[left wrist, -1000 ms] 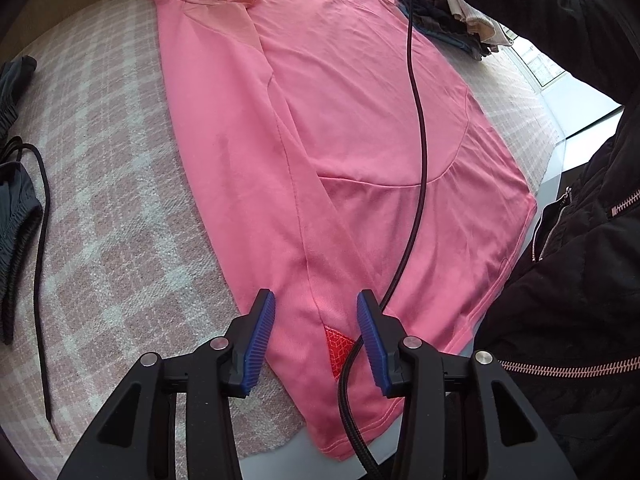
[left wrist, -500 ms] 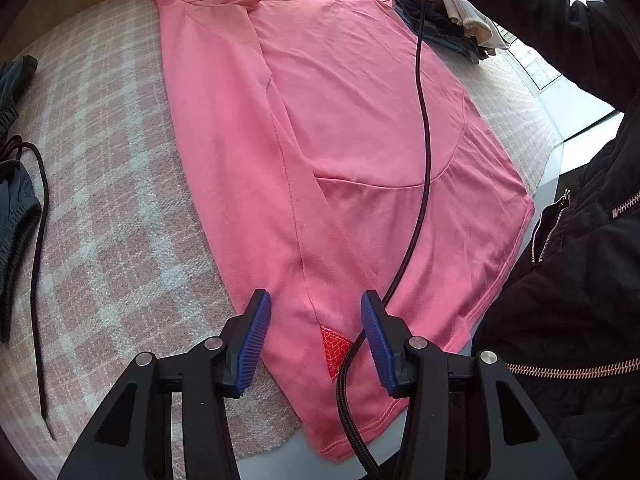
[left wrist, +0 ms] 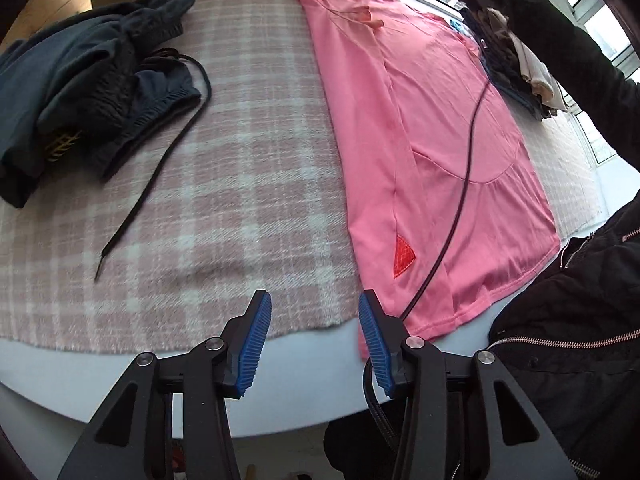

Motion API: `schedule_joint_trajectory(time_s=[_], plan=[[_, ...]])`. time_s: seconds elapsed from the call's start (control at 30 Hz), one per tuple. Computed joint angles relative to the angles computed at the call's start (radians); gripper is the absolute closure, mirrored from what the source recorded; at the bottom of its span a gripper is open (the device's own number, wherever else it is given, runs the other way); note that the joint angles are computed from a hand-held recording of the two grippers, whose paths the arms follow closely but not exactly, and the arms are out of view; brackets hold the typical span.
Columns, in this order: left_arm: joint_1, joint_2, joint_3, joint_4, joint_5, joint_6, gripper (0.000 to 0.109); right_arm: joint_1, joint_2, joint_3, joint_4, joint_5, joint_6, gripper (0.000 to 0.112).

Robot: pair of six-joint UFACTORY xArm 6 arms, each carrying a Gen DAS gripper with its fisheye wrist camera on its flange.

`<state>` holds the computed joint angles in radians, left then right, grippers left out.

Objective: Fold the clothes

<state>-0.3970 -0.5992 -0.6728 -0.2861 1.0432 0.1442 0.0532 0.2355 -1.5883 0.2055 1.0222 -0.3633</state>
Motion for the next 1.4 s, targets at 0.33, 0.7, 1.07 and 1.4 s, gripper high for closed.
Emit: schedule_joint_trajectory(time_s=[0.33,0.7,1.07,1.4], plan=[[-0.131,-0.022,0.095,-0.185,-0.119,0.134,0.066,0.197,-0.304,0.547,0.074,-0.112,-0.016,0.084],[-0.079,-0.212,0.175,-0.047,0.01,0.036,0.067,0.207,-0.462,0.622,0.019,-0.088,0.109,0.084],[-0.293,0.036,-0.009,-0.18,-0.164,0.191,0.068,-0.31,-1.191,0.96,0.105,0.088,0.26,0.068],[-0.588,0.444,-0.339,-0.253,-0.324,0.222,0.067,-0.778,-1.31,0.983,0.174,0.261,-0.029,0.068]])
